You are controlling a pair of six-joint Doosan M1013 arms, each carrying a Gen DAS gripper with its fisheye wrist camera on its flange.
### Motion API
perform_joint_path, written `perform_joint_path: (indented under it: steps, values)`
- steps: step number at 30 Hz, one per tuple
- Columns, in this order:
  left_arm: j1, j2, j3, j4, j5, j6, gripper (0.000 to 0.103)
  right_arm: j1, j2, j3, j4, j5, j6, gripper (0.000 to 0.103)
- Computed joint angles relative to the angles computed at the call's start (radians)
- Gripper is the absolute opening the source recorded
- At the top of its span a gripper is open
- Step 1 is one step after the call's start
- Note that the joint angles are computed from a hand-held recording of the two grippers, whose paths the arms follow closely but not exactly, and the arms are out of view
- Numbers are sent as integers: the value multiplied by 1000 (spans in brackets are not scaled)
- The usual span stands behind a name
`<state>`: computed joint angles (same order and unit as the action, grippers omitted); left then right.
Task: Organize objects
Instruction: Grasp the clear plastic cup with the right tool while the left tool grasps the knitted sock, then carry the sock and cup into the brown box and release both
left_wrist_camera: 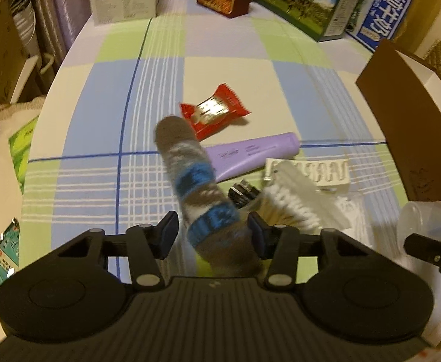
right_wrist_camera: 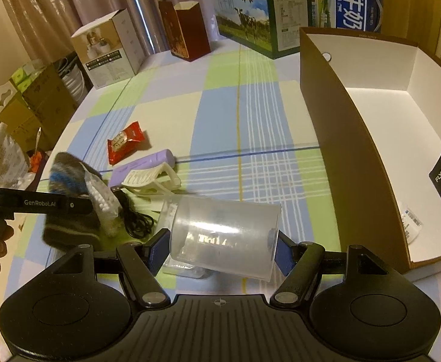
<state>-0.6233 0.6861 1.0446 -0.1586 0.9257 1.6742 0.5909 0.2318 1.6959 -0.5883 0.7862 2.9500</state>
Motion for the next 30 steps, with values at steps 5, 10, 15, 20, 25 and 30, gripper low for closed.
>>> perform_joint_path:
  steps: [5, 10, 15, 20, 25, 30]
  values:
    - [7, 11, -11, -8, 8, -10, 22, -7, 6, -4, 13, -8, -21, 67]
    - [15, -1, 10, -26, -16, -14, 12, -9, 7, -7, 14, -17, -35, 68]
    - [25, -26, 44, -33, -33, -29, 11, -5, 2, -6, 2, -24, -34, 68]
    - [35, -70, 98, -35, -68, -37, 10, 3, -7, -1, -15, -37, -27, 67]
    - [39, -115, 149, -46, -104, -35, 10, 15, -28, 13, -28, -61, -18, 67]
    - [38, -162, 195, -69, -139, -19, 10, 32, -61, 34, -55, -88, 3, 67]
